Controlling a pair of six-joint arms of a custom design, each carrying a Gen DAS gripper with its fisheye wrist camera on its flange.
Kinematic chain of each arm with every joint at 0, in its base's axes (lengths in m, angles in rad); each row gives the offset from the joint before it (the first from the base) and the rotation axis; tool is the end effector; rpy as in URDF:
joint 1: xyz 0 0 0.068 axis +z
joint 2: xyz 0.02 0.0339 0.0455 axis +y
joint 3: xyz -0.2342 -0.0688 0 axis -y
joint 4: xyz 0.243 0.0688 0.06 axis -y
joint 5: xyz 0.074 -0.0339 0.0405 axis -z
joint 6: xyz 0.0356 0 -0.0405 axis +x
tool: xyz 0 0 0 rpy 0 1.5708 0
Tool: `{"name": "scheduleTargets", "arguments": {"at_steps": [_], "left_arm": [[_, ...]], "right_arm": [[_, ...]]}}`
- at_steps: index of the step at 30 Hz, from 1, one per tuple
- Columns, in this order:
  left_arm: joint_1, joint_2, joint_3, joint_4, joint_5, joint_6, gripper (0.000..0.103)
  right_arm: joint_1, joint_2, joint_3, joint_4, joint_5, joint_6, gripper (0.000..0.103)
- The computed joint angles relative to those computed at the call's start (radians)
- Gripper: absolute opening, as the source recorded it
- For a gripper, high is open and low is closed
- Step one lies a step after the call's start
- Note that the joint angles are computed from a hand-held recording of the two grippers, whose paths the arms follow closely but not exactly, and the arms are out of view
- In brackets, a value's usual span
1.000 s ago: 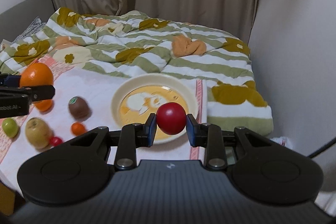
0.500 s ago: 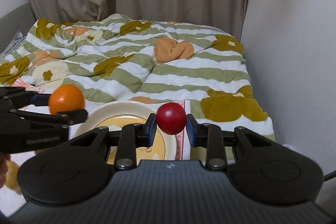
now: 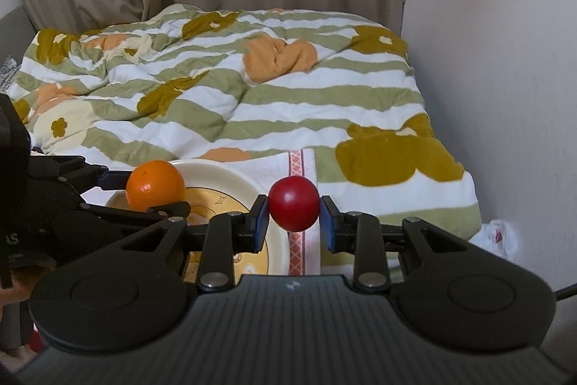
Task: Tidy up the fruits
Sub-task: 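Carry the orange with the left tool into the white bowl while the right tool carries the tomato, then open the left tool to release the orange while the right tool drops the tomato in the bowl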
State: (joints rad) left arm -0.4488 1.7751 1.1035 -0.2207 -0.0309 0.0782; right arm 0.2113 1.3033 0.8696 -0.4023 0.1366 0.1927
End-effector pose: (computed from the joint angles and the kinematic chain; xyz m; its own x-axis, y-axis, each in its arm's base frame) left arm 0.3283 -0.1569 0.1533 -0.6668 0.4078 -0.6238 0.4697 0.8798 0.0730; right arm 0.2719 0.0534 0.2106 -0.7347 0.0364 -0.6774 0.0226 0.9993 0.0292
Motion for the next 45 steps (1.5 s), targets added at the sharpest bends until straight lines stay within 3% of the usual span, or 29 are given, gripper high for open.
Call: {"name": "scheduleTargets", "arguments": {"at_steps": [5,7,8,9,15,22,29,38,41,43,45], "left_arm": [[-0.004,0.022,0.011,0.002,0.010,0.012,0.065],[-0.002,-0.005,-0.019,0.033,0.021,0.019,0.082],[0.000,-0.026,-0.037,0.049,0.026,0.021,0.099],[0.001,-0.055,-0.061,0.069,0.026,0.024,0.103],[0.024,-0.179,-0.117,0.022,0.019,0.038,0.103],[0.073,-0.329,-0.187,-0.068,0.014,-0.017,0.103],[0.077,-0.483,-0.279,-0.115,-0.043,-0.053,0.103],[0.099,-0.631,-0.350,-0.185,-0.084,-0.102,0.103],[0.107,-0.665,-0.360,-0.213,-0.085,-0.129,0.103],[0.108,-0.697,-0.374,-0.227,-0.086,-0.144,0.103],[0.097,-0.726,-0.385,-0.240,-0.102,-0.153,0.103]], "right_arm": [[-0.006,0.005,0.004,-0.007,0.008,0.002,0.045],[-0.006,-0.001,0.005,-0.012,0.010,0.003,0.045],[-0.010,-0.007,0.003,-0.014,0.008,0.002,0.045],[-0.012,-0.013,0.003,-0.016,0.006,0.002,0.045],[-0.017,-0.031,0.007,-0.019,-0.022,-0.027,0.045],[0.012,0.025,0.009,0.022,-0.053,-0.082,0.045],[0.043,0.110,-0.011,0.122,-0.104,-0.159,0.045],[0.086,0.200,-0.062,0.248,-0.090,-0.227,0.046],[0.089,0.194,-0.082,0.276,-0.090,-0.242,0.054],[0.088,0.185,-0.082,0.263,-0.095,-0.243,0.069],[0.099,0.130,-0.120,0.277,-0.072,-0.228,0.103]]}}
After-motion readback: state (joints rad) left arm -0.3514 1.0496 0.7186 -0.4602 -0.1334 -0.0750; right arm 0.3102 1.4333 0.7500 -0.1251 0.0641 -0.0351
